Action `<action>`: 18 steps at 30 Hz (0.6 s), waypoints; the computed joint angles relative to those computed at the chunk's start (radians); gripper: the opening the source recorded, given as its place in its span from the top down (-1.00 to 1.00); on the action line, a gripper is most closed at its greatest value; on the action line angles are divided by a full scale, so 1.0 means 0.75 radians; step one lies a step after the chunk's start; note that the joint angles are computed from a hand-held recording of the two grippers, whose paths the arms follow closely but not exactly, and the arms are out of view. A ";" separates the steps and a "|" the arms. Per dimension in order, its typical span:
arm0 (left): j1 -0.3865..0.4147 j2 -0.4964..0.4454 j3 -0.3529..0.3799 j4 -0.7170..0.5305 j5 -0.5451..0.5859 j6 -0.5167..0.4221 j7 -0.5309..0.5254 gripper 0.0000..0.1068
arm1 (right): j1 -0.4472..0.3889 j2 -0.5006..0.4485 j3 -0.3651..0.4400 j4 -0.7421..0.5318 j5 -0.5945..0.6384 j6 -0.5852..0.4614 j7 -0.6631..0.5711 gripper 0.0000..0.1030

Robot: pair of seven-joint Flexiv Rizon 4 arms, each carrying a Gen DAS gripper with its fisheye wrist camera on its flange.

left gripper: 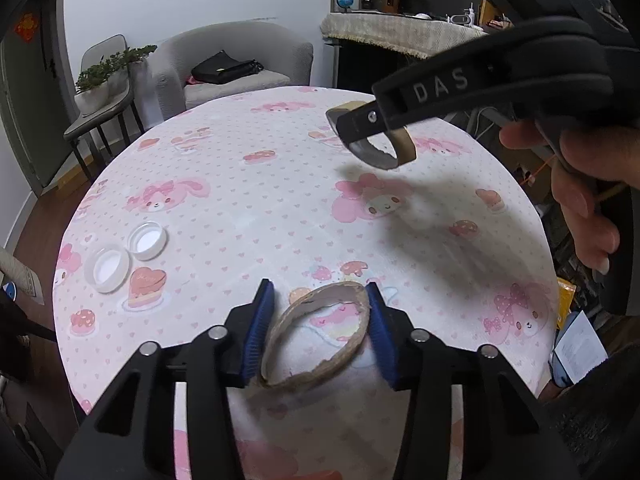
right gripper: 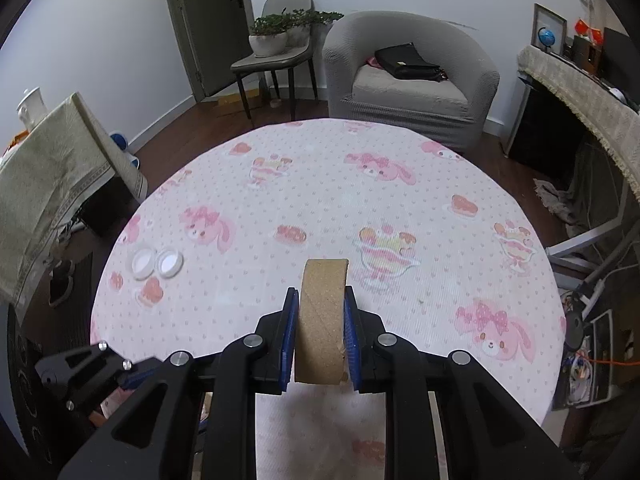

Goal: Collect trash
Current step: 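Grasp the cardboard tape core with the right tool while the left tool grasps the thin cardboard ring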

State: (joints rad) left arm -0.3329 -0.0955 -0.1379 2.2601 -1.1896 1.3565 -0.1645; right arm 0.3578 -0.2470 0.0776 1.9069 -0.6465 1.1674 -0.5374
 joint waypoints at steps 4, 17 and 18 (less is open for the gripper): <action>0.014 0.004 0.012 -0.001 0.041 0.004 -0.027 0.30 | 0.001 -0.016 -0.005 -0.025 0.011 0.005 0.009 0.58; -0.004 0.037 0.040 0.028 -0.201 -0.056 0.268 -0.13 | 0.042 -0.082 -0.007 -0.127 0.036 -0.077 -0.028 0.58; -0.004 0.042 0.041 0.031 -0.229 -0.057 0.296 0.10 | 0.046 -0.089 -0.009 -0.136 0.035 -0.080 -0.026 0.58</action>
State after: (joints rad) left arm -0.3357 -0.0640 -0.1070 2.2833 -1.3612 1.3136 0.0574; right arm 0.3925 -0.3134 0.0705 1.8050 -0.6200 1.1071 -0.5568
